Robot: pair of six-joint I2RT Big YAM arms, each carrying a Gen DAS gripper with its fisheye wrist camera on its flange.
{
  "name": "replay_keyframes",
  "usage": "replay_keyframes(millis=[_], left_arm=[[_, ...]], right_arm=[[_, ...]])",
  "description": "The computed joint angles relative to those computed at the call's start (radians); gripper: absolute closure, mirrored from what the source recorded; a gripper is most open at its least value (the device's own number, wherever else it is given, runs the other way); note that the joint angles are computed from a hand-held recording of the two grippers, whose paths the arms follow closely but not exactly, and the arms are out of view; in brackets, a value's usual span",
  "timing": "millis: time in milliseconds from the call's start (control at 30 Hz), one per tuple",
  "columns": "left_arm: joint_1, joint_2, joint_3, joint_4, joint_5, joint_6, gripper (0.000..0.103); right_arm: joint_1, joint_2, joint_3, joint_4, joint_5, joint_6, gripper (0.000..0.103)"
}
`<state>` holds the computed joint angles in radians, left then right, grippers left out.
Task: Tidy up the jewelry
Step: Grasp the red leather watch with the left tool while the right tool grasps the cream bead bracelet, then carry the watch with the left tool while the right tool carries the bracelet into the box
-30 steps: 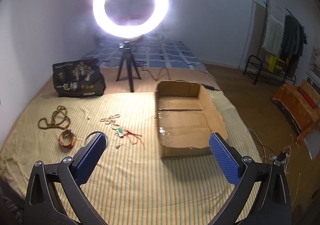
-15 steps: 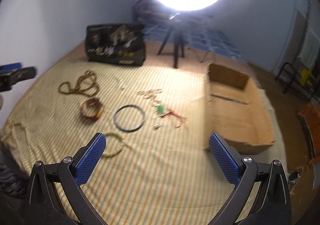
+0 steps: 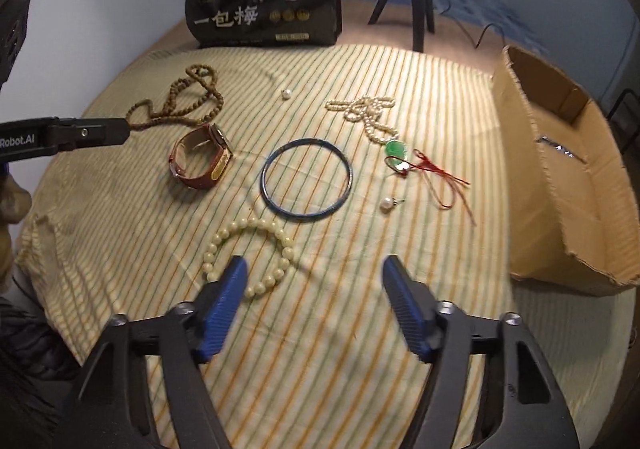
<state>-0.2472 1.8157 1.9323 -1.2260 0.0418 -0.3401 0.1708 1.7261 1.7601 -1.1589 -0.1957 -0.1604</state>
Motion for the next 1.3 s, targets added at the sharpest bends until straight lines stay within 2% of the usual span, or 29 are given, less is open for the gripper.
replay_keyframes(millis=[200,300,500,600,767,867,933,967,1300], left_arm=[[0.012,0.045,0.023,-0.015,0.030,-0.014,0.057],[0.011,0.074,0.050,-0.028,0.049,-0.020,0.064],[0.000,0.126,0.104,-0.064,0.080,-0.039,0.069],[-0.004,0.148,0.124,-0.084,0.086,-0.043,0.075],[-0.011,0.163,0.126,-0.089,0.077,-0.040,0.080],[-0.011,0.168,0.127,-0.086,0.074,-0.044,0.084],[-0.010,0.169,0.130,-0.085,0.079,-0.048,0.087],[-0.010,0.171,0.132,-0.084,0.081,-0.050,0.089],[-0.004,0.134,0.096,-0.054,0.074,-0.049,0.094]], right_arm=[[0.017,0.048,0.043,-0.042,0.009,-0.021,0.049],[0.014,0.066,0.055,-0.059,0.001,-0.018,0.054],[0.012,0.075,0.056,-0.062,-0.010,-0.023,0.055],[0.016,0.080,0.061,-0.063,-0.008,-0.028,0.056],[0.026,0.093,0.075,-0.064,0.010,-0.051,0.067],[0.030,0.093,0.075,-0.063,0.020,-0.067,0.078],[0.032,0.095,0.077,-0.065,0.017,-0.076,0.091],[0.032,0.094,0.076,-0.066,0.014,-0.078,0.093],[0.020,0.088,0.080,-0.067,-0.031,-0.056,0.097]])
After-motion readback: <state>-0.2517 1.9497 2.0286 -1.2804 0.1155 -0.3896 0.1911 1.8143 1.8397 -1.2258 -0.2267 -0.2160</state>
